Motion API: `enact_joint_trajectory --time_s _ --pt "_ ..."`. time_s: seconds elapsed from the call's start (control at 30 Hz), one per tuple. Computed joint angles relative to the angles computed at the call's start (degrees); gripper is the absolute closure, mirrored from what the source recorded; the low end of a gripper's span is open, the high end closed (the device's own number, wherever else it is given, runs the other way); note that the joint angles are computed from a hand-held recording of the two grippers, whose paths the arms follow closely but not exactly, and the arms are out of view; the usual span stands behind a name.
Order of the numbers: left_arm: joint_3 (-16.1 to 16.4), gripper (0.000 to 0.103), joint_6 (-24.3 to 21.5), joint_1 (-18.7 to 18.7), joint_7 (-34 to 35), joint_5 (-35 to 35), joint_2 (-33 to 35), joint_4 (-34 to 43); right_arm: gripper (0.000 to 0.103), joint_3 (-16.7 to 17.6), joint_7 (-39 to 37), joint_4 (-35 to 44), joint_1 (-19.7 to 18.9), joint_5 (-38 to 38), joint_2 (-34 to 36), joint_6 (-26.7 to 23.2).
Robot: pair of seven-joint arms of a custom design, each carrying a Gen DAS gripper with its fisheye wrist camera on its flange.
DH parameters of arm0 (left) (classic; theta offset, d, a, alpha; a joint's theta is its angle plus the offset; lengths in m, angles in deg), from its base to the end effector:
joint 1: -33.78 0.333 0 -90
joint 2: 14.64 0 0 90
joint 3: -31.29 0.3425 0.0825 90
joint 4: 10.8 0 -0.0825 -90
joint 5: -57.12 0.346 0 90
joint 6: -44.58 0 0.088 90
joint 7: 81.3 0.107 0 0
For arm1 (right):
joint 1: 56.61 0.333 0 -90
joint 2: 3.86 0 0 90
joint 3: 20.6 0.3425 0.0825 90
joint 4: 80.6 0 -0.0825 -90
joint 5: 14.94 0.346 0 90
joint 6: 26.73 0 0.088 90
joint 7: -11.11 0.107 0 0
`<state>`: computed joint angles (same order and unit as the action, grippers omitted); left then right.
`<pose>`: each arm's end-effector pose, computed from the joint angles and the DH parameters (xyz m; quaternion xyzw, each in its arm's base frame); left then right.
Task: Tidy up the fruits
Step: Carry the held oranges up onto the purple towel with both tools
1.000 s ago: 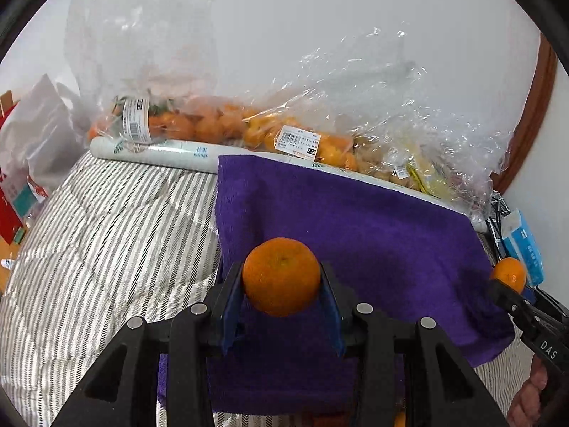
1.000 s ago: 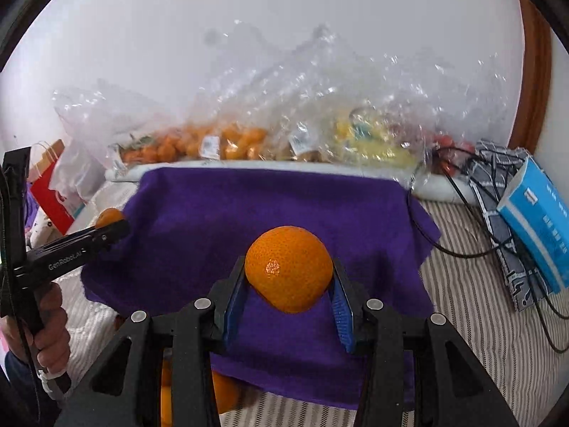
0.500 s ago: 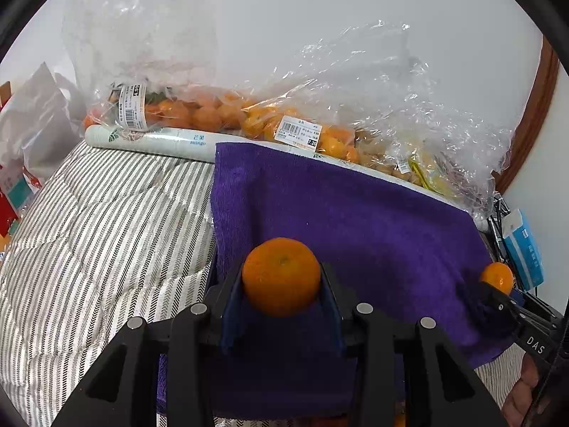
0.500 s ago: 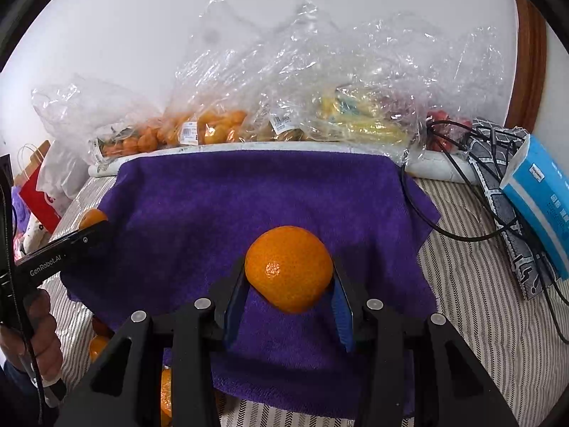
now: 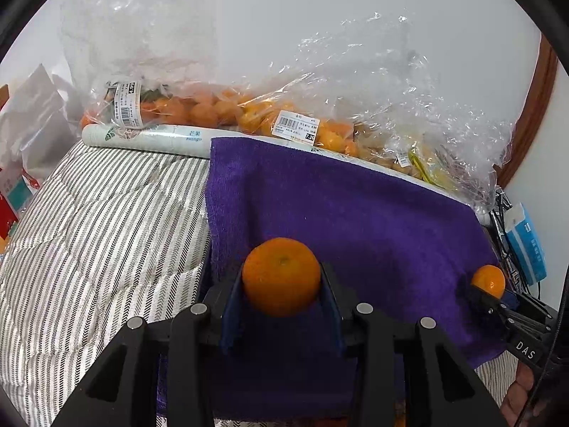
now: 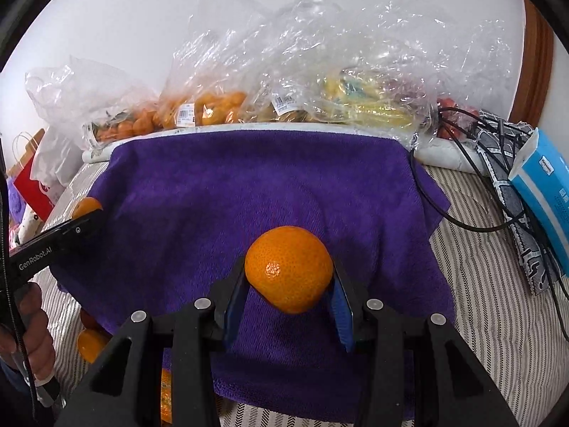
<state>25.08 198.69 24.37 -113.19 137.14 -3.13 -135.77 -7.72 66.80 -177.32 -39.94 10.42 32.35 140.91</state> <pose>0.5159 -0.1755 0.3656 -0.8281 0.4132 -0.2570 0.2783 0.6429 0.2965 0.3479 -0.8401 0.4297 -0.0995 0.3158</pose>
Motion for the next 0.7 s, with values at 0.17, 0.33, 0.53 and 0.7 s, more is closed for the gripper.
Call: enact_joint_trajectory --time_s 0.17,0.33,0.53,0.7 --pt "0.1 0.064 0.1 0.0 0.3 -0.2 0.2 0.0 0.06 -1.3 1.0 0.0 1.2 -1.1 0.2 0.2" --pt "0.1 0.064 -0.2 -0.1 1.0 -0.7 0.5 0.2 0.06 -2.1 1.9 0.1 1.9 -2.3 0.3 0.2" --pt "0.1 0.064 -0.7 -0.4 2.6 -1.9 0.9 0.5 0.06 -3.9 4.1 0.2 3.5 -4.4 0.5 0.4" --pt "0.2 0.064 -1.3 -0.7 4.1 -3.0 1.2 0.8 0.06 -4.3 5.1 0.3 3.8 -5.8 0.7 0.6"
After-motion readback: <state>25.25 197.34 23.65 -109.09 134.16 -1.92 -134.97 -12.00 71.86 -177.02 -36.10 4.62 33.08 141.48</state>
